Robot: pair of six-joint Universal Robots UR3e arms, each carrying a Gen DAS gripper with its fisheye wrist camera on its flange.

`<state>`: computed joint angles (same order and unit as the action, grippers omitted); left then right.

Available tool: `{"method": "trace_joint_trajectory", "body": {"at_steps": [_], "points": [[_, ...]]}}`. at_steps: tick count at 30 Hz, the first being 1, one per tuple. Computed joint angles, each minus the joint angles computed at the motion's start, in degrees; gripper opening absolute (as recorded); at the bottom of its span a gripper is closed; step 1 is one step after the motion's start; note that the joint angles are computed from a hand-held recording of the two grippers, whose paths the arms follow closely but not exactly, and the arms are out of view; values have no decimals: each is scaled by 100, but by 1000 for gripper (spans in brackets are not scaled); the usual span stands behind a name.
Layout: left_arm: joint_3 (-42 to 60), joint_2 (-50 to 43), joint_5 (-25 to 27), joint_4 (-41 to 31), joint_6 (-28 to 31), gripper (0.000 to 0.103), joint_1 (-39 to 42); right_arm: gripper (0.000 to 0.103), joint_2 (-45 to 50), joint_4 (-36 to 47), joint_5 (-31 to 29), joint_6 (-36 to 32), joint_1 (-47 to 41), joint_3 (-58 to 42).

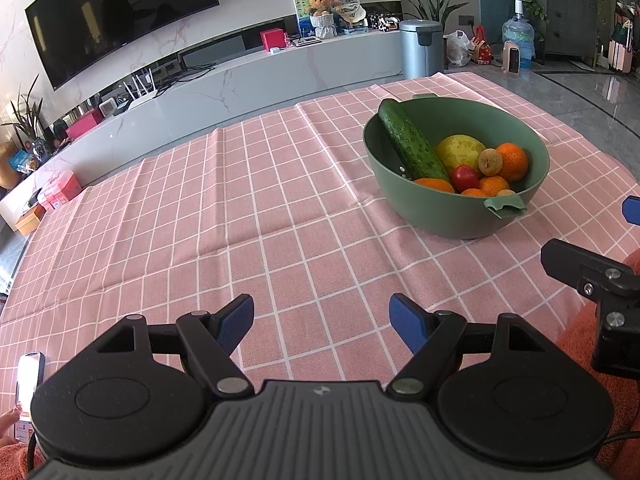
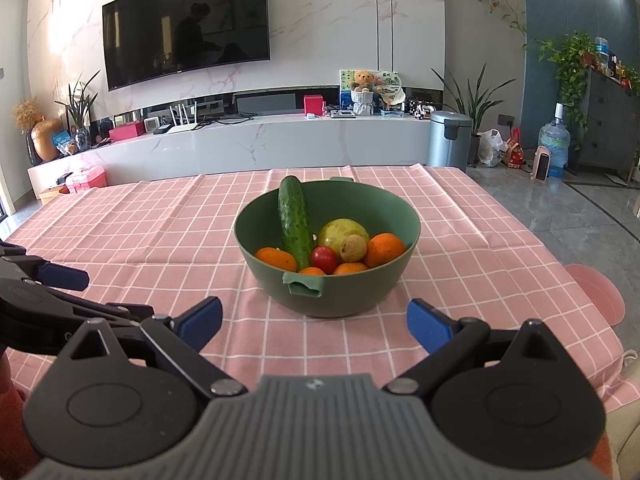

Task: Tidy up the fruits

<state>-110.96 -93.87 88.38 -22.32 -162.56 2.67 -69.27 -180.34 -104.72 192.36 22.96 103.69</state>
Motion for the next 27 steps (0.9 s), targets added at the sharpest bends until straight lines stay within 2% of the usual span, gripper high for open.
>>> {"method": "trace_joint_trajectory", "body": {"at_steps": [27], "points": [[45,11,142,-26,-76,90,-3,95,57,34,56,-17,-29,-23]]}}
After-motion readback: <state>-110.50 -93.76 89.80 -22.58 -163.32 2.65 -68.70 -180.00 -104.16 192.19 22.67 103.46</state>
